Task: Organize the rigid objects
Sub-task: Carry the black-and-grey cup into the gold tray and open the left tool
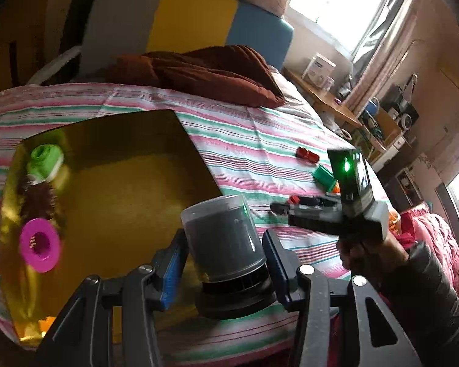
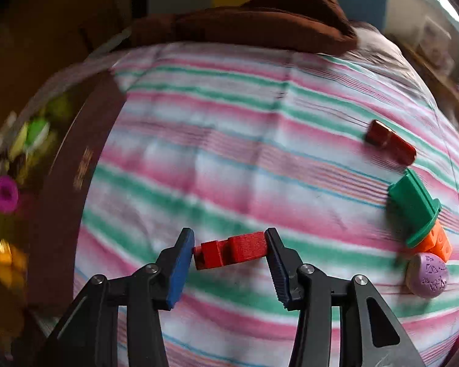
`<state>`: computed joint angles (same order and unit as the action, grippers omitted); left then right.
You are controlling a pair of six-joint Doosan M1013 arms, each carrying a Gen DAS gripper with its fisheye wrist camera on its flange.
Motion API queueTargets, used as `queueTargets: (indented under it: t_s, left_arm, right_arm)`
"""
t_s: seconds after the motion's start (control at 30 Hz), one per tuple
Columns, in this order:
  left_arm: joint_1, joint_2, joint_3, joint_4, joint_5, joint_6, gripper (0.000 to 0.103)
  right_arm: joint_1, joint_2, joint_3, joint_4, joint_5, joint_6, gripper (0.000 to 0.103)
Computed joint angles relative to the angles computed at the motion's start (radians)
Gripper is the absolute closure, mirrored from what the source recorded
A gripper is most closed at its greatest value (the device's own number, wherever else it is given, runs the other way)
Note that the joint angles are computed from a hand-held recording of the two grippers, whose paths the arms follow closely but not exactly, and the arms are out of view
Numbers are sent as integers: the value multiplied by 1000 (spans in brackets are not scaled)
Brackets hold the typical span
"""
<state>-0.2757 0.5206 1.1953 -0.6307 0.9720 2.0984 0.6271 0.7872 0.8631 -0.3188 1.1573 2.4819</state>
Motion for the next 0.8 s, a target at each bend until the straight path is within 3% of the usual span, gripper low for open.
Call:
queueTargets:
  t_s: [0.23, 0.5, 0.63, 0.8]
  left_arm:
    - [58, -40, 49, 32, -83, -67, 53]
    - [132, -77, 95, 201, -209, -278, 53]
    - [151, -75, 99, 200, -215, -303, 53]
    - [145, -65, 95, 124, -184, -231, 53]
  right_arm:
    - [4, -5, 19, 10, -25, 15, 54]
    - [8, -1, 15, -13, -17, -11, 54]
    - [7, -5, 24, -14, -26, -16, 54]
    - [9, -4, 25, -27, -25, -13, 54]
